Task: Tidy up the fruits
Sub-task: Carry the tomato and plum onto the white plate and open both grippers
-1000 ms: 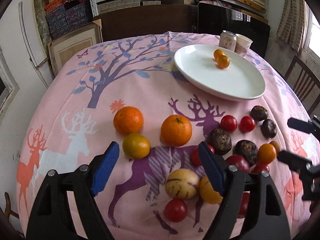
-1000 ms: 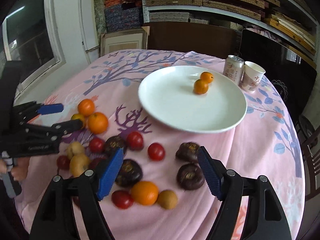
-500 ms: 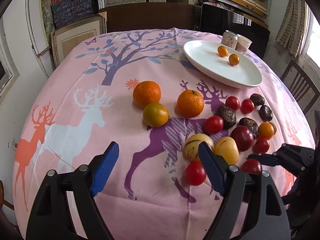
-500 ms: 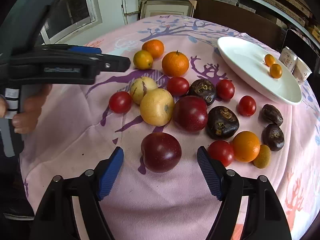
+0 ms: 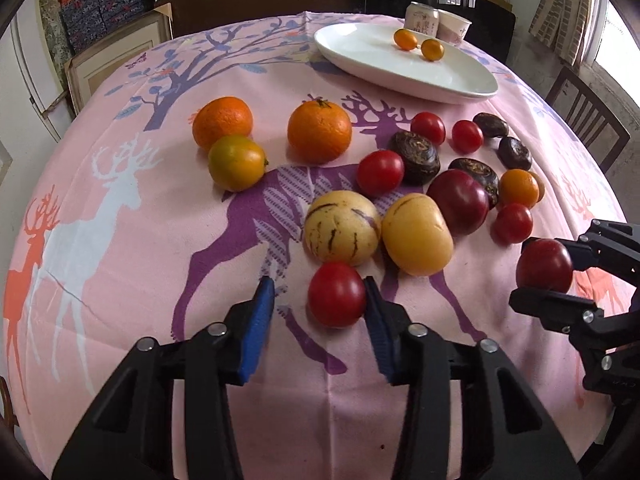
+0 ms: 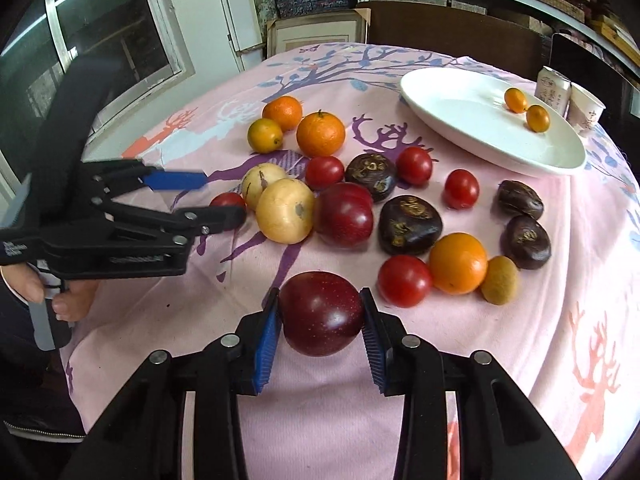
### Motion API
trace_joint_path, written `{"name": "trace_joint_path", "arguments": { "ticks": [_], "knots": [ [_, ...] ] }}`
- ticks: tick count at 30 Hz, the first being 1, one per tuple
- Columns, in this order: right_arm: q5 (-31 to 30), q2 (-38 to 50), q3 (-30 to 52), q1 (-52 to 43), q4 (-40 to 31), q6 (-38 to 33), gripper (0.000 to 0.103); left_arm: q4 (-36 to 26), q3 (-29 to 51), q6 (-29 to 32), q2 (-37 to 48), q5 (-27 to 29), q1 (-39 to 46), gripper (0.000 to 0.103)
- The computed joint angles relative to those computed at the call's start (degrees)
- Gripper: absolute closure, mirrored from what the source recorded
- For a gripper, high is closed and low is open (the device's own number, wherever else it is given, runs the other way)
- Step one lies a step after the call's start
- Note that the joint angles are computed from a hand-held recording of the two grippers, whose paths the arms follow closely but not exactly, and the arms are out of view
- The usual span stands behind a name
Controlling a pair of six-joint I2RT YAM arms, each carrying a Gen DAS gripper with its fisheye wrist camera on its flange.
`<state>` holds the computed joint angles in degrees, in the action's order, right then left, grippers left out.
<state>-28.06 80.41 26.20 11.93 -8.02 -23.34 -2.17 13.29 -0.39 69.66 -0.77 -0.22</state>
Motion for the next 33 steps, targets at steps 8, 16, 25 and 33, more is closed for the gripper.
{"name": "trace_joint_path", "arguments": {
  "ticks": [8, 16, 25, 33],
  "knots": [
    [-5.03, -2.28, 2.02, -6.86, -3.78, -4.09, 0.064, -10.32, 2.7, -5.19, -10.85, -7.59, -10.99, 0.079],
    [-7.22, 1.7, 10.43, -14.91, -4.25, -3.15, 0.064, -12.99, 13.01, -9.75, -7.5, -13.69, -16.36, 0.079],
    [-4.64, 12.18, 21.28, -14.19, 0.91, 2.94, 0.064, -5.98, 26.95, -11.81, 12.93, -11.9, -14.68, 0.079],
    [0.21, 23.89, 31.26, -10.66, 3.14, 6.93, 0.064, -3.26, 37.97, -14.4, 28.35, -8.16, -11.93, 0.079]
  ]
}}
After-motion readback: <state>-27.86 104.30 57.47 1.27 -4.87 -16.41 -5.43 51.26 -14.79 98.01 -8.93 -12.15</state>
